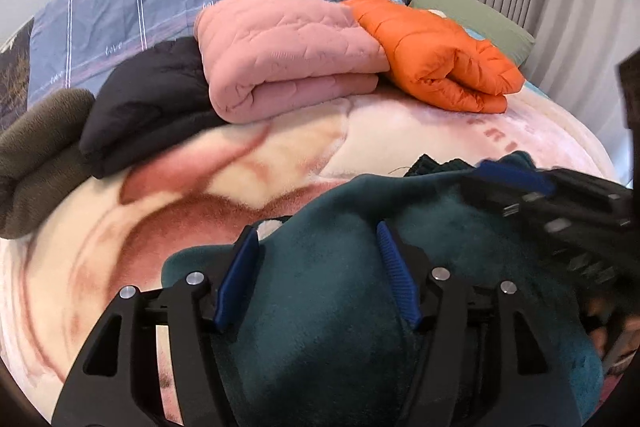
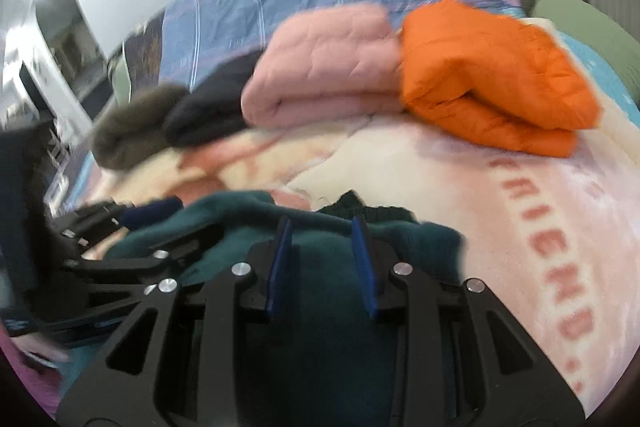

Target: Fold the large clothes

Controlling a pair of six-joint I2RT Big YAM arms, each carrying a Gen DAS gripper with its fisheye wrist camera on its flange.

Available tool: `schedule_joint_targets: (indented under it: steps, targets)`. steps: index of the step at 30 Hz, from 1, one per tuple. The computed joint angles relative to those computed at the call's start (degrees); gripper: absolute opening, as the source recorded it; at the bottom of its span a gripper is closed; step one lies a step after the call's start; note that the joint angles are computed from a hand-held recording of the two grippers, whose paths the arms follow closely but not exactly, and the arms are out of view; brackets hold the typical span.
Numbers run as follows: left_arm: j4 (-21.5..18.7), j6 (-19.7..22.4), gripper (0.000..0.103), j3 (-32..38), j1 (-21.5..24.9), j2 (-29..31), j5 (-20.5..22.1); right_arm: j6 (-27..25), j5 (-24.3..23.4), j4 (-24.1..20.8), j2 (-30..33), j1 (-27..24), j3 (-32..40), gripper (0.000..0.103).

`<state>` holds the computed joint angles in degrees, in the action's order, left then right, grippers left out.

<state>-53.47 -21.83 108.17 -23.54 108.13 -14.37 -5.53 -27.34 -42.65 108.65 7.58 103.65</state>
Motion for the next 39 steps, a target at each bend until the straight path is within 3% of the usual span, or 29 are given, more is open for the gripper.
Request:
schedule_joint_targets:
  steps: [2, 5, 7, 8, 11, 13, 14, 17, 18, 20, 21, 23, 24, 25, 26, 28, 29, 32, 34, 36, 37, 39]
  targets:
    - [-0.2, -0.13, 0.067, -0.71, -0.32, -0.75, -2.0, 2.09, -0.71, 4.56, -5.75, -1.63, -6.55, 0.033]
    - [0.22, -1.02, 0.067, -0.98, 0.44, -0.74, -0.65, 0.29, -6.47, 9.13, -14.5, -4.6, -17.07, 0.032]
    - [-0.03, -1.2, 0.067, -0.71, 0.57, -0.6, -0.53, -1.73, -2.38, 9.41, -16.79, -4.76, -21.56, 0.032]
    - [-0.03, -0.94, 0.067, -0.74, 0.55, -0.61, -0.71, -2.23, -0.52, 7.82, -15.7, -4.57, -21.74, 0.033]
    - [-1.51, -0.44, 0.068, 0.92, -0.5, 0.01, -4.5, 2.29, -8.05, 14.38, -12.22, -6.99, -24.71, 0.031]
    - [-1.22, 1.17, 0.067, 1.33, -1.82, -0.62, -8.36, 4.53, -10.76, 11.7, -11.27, -7.82, -22.78, 0.032]
    - [-0.6, 1.8, 0.066, 0.5, -2.29, -2.11, -8.13, 4.86, -10.88, 10.89, -11.03, -7.81, -22.22, 0.032]
    - [4.25, 1.19, 0.066, -4.77, -2.83, -7.76, -0.24, 1.49, -7.48, 11.9, -12.25, -6.83, -23.18, 0.032]
    - [6.79, 0.98, 0.067, -7.92, -3.1, -10.49, 3.03, 1.53, -7.37, 11.98, -12.37, -6.8, -23.29, 0.032]
    - [8.21, 1.6, 0.071, -11.63, -3.87, -13.13, 7.79, 2.24, -8.22, 12.78, -12.39, -7.12, -23.82, 0.033]
    - [7.75, 2.93, 0.074, -13.26, -5.16, -13.36, 6.38, 2.44, -8.6, 13.12, -12.3, -7.14, -23.92, 0.033]
    - [12.66, 9.68, 0.076, -17.56, -9.33, -13.44, -7.49, 1.53, -9.13, 12.72, -12.28, -7.36, -23.95, 0.033]
    - [13.45, 9.65, 0.076, -18.09, -9.98, -13.34, -9.4, 1.22, -8.39, 12.34, -12.62, -7.43, -24.02, 0.036]
    - [12.62, 8.14, 0.075, -17.49, -10.14, -13.09, -10.04, 1.66, -6.39, 11.83, -13.26, -7.54, -24.22, 0.047]
    - [11.19, 7.31, 0.075, -16.45, -10.12, -12.67, -10.21, 3.12, -6.03, 11.03, -14.04, -8.25, -24.35, 0.051]
    - [10.92, 8.18, 0.075, -16.21, -9.91, -12.5, -10.21, 5.6, -9.06, 11.08, -16.38, -10.64, -26.19, 0.053]
    - [11.23, 8.18, 0.075, -16.58, -9.6, -12.73, -9.5, 6.3, -11.32, 11.49, -17.42, -11.73, -27.2, 0.052]
    - [12.28, 8.06, 0.075, -17.33, -9.44, -13.24, -9.12, 6.97, -16.49, 15.14, -20.99, -14.04, -31.18, 0.032]
    - [12.04, 7.87, 0.075, -16.87, -10.0, -12.97, -10.15, 5.29, -18.05, 17.83, -22.72, -13.85, -33.8, 0.025]
    - [12.0, 7.97, 0.075, -16.77, -10.11, -12.9, -10.36, 0.96, -13.33, 12.18, -21.13, -11.8, -32.59, 0.02]
    - [12.11, 8.04, 0.075, -16.78, -10.1, -12.91, -9.98, 0.56, -10.77, 11.39, -19.45, -10.57, -32.71, 0.014]
    - [12.7, 8.75, 0.075, -17.01, -10.78, -12.87, -11.35, 0.2, -8.37, 15.06, -20.09, -9.57, -34.72, 0.013]
